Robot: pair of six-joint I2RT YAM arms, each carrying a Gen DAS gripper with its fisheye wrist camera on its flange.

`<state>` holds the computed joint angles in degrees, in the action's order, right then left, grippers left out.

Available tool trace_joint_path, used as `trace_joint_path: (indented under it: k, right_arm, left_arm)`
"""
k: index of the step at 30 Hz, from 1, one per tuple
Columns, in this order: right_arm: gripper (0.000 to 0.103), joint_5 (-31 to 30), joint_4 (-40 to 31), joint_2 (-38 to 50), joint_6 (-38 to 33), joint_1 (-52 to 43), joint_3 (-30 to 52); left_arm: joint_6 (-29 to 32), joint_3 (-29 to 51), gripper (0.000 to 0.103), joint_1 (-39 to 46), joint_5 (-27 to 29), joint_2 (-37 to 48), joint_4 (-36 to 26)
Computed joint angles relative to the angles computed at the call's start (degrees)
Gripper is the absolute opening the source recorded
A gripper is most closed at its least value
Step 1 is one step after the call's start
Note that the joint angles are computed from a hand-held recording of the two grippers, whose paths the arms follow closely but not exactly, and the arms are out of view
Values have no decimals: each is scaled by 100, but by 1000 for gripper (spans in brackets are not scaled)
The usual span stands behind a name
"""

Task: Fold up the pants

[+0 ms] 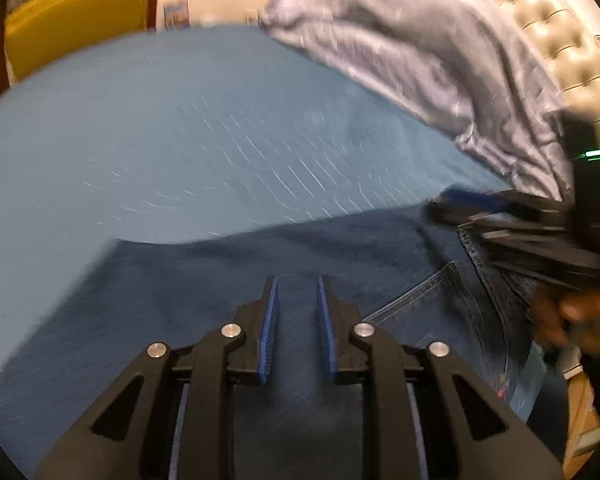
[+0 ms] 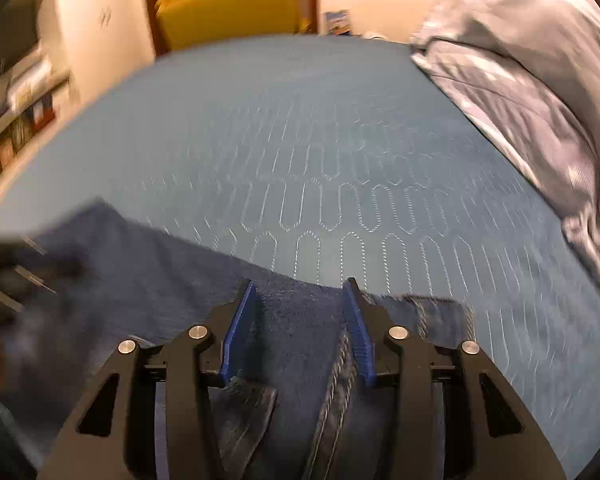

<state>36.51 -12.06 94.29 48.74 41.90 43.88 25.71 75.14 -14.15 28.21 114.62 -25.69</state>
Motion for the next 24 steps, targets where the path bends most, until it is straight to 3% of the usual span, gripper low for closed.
trace_joint_path:
  k: [1,2,4,5,7,10,12,14,16,18,20,21,24]
  right_arm:
    - [63,159,-231,-198,279,142,-80]
    - [64,297,-597,-455,613,295,-230]
    - [64,474,-1323,-827,1322,665,-455]
    - [64,573,-1826,-1059,1978,990,-581]
    - [65,618,-2130,-1422,2915,1551,-920]
    - [65,581,-2320,-1030,4049,2580,-885]
    - [65,478,-1986,-744,4773,3077,-919]
    - [65,245,-1698,-339,5316,3309,-802]
    - [64,218,-1304,25,5247,3362,-746]
    - [33,-42,-1328,391,5268,3332,-543]
    - [25,60,-1457,404,5536,3471,-509]
    - [16,65,-1425,374,5620,3551,-537]
    - [15,145,-1674,201,6322,3827,-663]
  left_arm:
    - [-209,232,23,-266,-494,302,18]
    - [-373,251,23,-381,-793,424,169]
    - [-644,236,23,-371,-689,416,261]
    - [-718,11,24,-321,-697,211,391]
    - [-628,-789,24,-22,-329,-541,664]
    - [-391,-2290,25,548,224,-1926,967]
    - [-125,-3348,32,1013,496,-2918,1003]
    - [416,-4454,34,1666,730,-4078,718]
    - [1194,-5086,34,2322,861,-4910,148]
    - [1749,-5695,34,2500,698,-5892,-86]
    - [2496,-5983,33,2763,703,-6695,-416]
    - [2543,-6016,33,2739,694,-6850,-432]
    - [2086,-6221,33,1949,316,-7263,-1]
